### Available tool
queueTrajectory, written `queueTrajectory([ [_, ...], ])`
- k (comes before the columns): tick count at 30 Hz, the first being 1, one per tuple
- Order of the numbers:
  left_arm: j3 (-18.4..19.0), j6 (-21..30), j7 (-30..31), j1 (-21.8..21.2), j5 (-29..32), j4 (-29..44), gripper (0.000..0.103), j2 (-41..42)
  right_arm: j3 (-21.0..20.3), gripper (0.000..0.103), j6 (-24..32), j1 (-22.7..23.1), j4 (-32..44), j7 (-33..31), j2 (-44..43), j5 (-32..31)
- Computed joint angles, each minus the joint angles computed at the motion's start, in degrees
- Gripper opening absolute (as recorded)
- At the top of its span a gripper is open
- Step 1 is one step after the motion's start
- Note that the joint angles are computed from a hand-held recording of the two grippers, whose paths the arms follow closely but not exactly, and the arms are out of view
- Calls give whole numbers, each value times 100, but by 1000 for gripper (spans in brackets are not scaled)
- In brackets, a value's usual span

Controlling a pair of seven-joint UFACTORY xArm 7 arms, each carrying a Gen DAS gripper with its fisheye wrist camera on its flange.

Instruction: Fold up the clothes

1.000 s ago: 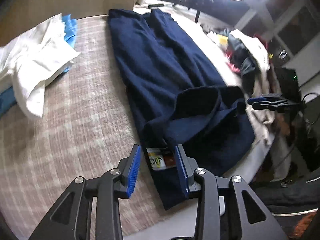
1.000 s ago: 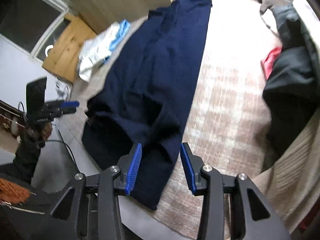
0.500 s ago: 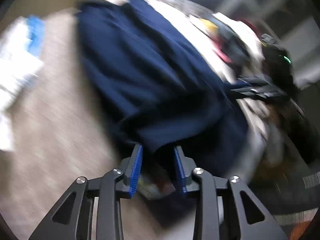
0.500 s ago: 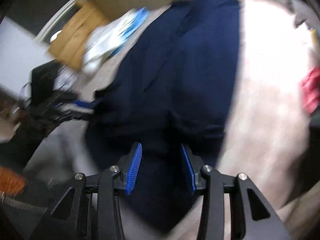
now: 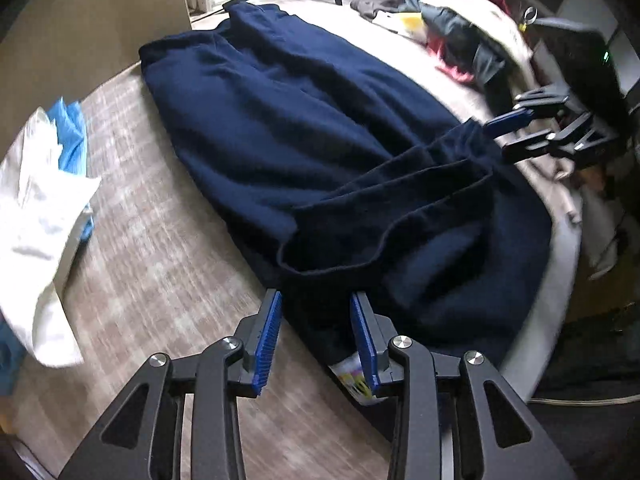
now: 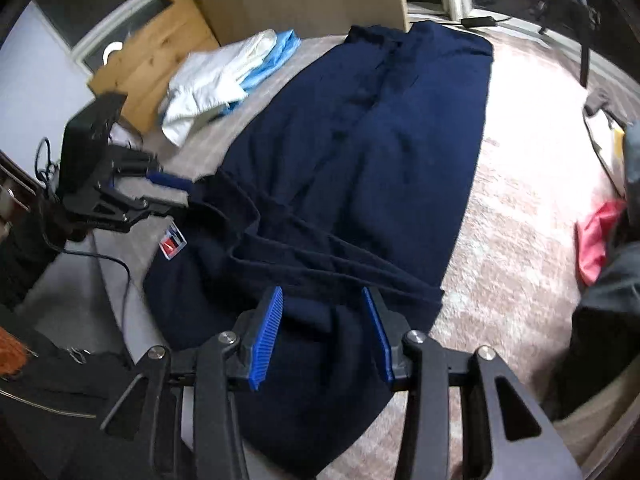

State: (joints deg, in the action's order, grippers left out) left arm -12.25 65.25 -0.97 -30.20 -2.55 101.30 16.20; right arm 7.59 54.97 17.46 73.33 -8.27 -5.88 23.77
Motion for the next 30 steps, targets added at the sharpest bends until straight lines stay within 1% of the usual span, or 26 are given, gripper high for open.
queueTrajectory([
  [2, 23, -45, -41, -44, 124, 61, 34, 90, -35, 41, -38, -71, -163, 213, -85, -154],
  [4, 21, -178, -33, -42, 115, 45, 33, 112, -73, 41, -51, -134, -314, 386, -155, -249],
  [5, 9, -262, -6, -27, 63, 21, 25, 111, -88, 41, -74, -164, -362, 481, -162, -296],
  [6, -17, -306, 36, 4, -55, 24, 5, 129, -105, 41, -86, -194, -405, 550, -160, -339],
  [7, -25, -317, 37, 16, -123, 38, 3, 148, -124, 41, -81, -215, -435, 567, -141, -354],
  [10, -46, -333, 36, 69, -348, 41, 3, 168, -189, 49, -204, -230, -517, 387, -156, -60],
  [13, -66, -513, 52, 211, -711, -280, 2, -78, -205, 49, -211, -223, -522, 184, -155, 136],
  [16, -49, -542, 9, 259, -769, -403, 3, -205, -237, 48, -167, -206, -530, -123, -140, 422],
  [17, -42, -535, -6, 268, -760, -396, 3, -194, -235, 44, -168, -212, -528, -146, -136, 459],
  [18, -53, -524, 28, 276, -779, -350, 3, -158, -233, 43, -166, -217, -526, -165, -131, 489],
  [19, -59, -513, 66, 284, -792, -312, 3, -128, -232, 37, -157, -227, -514, -163, -122, 501],
  [20, -51, -498, 104, 292, -768, -296, 3, -121, -230, 25, -169, -233, -502, -154, -114, 533],
  [21, -44, -461, 91, 274, -709, -234, 2, -106, -233, 19, -206, -237, -505, -158, -118, 601],
  [22, -38, -433, 75, 259, -659, -195, 2, -109, -226, 9, -249, -237, -502, -144, -130, 641],
  [24, 18, -446, -152, 211, -473, -248, 3, -210, -180, 8, -295, -226, -448, -87, -128, 516],
  [27, 141, -138, -546, 283, -288, -278, 5, -163, -99, 8, -249, -234, -368, 195, -39, -13],
  [28, 153, -40, -630, 313, -278, -277, 5, -160, -100, 11, -209, -239, -350, 288, -11, -76],
  [30, 141, -148, -686, 338, -238, -354, 5, -264, -114, 16, -228, -252, -358, 430, -55, -92],
])
